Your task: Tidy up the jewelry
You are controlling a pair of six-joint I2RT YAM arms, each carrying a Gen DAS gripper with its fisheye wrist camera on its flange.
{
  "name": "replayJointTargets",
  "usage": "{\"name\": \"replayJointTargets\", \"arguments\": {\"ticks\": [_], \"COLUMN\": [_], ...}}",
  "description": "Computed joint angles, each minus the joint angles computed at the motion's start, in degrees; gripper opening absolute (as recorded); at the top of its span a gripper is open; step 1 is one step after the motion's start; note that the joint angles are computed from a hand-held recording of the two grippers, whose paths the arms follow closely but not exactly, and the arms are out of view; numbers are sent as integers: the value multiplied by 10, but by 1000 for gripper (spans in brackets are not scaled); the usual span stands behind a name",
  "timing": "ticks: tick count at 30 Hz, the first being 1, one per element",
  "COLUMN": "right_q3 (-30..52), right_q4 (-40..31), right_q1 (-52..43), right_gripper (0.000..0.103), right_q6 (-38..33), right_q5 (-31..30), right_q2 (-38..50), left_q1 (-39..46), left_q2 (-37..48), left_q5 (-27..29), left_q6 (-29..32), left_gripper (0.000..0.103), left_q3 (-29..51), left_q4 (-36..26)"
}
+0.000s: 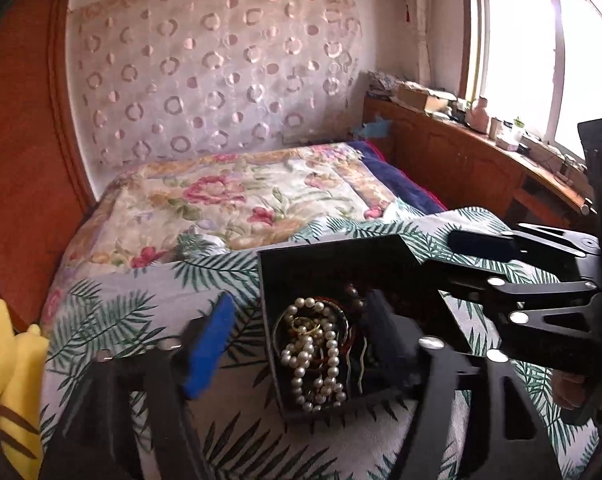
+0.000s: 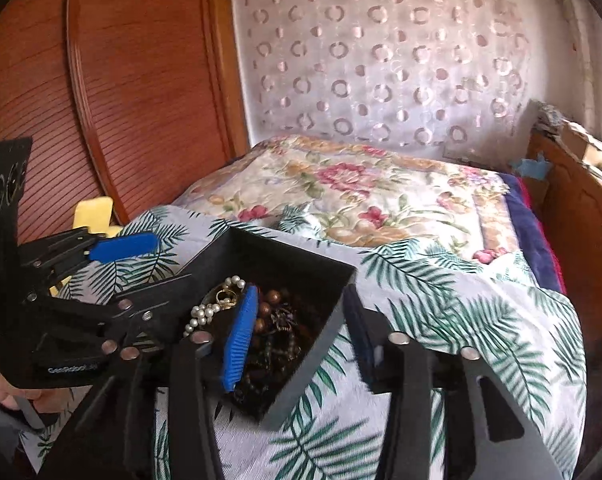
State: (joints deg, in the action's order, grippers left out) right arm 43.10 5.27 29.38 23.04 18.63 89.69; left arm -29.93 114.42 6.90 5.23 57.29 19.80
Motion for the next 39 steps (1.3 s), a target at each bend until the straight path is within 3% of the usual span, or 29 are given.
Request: {"name": "replayJointTargets", "arguments": {"ticks": [3, 5, 8, 10, 17, 23, 31, 39], "right_q3": [-29, -48, -68, -76, -78, -49, -3, 18], "right_q4": [-9, -21, -39, -55, -157, -303, -473, -530], "right_q1": [30, 51, 88, 113, 232, 352, 439, 465], "right_gripper": [66, 82, 97, 101, 101, 101, 101, 101], "right_q6": [29, 56, 92, 110, 207, 364, 560, 632], "right_q5": [47, 83, 133, 161, 273, 381, 435, 451], "right_q2": [-38, -67, -109, -133, -199, -199, -148, -119], "left_q1": [-3, -3, -3, -1, -5, -18, -21, -21], "left_q2": [-38, -68, -119, -158, -282, -366, -434, -453], "left_q5": [-21, -29, -35, -32, -53, -82, -89, -96], "left_q6": [-10, -17, -28, -33, -42, -41, -52, -55], "left_gripper": [85, 95, 95, 95, 95, 95, 95, 95], "left_q3": [-52, -85, -137, -172, -259, -316, -382, -402], "left_q4": [30, 45, 64, 68, 52, 36, 28, 27]}}
